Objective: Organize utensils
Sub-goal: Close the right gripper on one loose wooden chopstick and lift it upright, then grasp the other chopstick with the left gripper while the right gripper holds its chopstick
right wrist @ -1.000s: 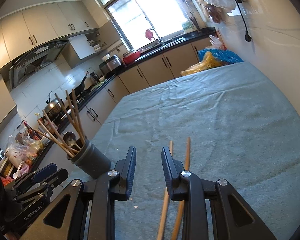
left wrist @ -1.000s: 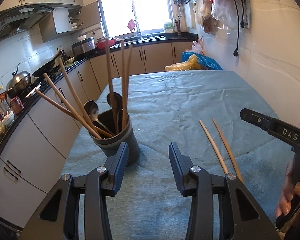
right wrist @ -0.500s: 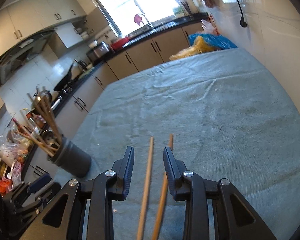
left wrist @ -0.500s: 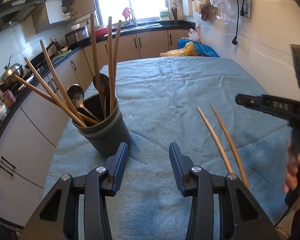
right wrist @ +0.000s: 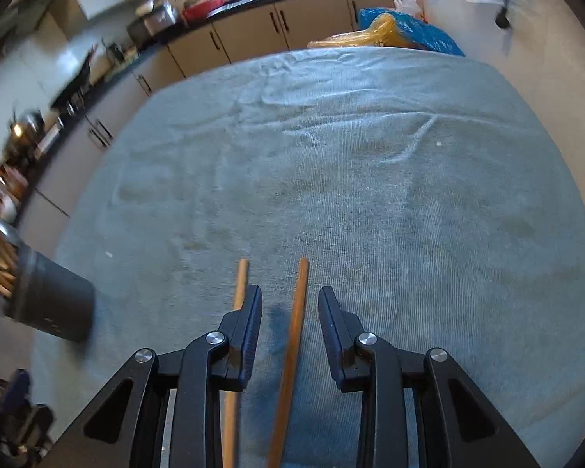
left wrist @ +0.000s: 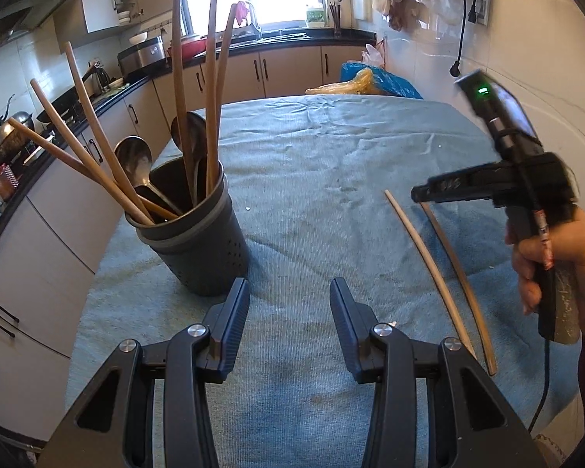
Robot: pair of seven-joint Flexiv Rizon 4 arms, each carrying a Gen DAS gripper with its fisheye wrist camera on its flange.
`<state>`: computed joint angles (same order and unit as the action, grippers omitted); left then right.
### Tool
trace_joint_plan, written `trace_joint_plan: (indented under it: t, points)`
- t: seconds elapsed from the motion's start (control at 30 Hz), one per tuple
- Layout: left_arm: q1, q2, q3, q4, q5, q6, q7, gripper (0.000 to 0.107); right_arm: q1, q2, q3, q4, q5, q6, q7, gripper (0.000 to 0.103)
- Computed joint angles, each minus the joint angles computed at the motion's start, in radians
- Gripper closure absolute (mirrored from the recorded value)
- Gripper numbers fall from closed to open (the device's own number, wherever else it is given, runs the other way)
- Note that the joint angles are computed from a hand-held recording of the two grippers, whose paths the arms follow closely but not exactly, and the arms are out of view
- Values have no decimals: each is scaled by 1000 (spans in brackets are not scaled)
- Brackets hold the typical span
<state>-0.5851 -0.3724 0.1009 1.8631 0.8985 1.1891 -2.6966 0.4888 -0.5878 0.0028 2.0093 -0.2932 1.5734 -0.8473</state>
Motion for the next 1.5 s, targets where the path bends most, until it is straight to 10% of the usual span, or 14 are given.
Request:
trace_joint_plan:
  t: [0.27,0.63,1.1,1.5]
  points:
    - [36,-22,-31,-2,-100,28,117,65,74,2,-99,16,-101,-39,16,97]
    - [173,-177,-209,-112,-591,0,577,64,232,120,-273,259,165,389,-36,97]
    - [102,-435,-145,-489,-900,-286,683,65,13,149,-10,323,275,530,-168,97]
    - [49,-517,-97,-638,-839,-352,652,101,-142,118,122,314,246,569,-183,97]
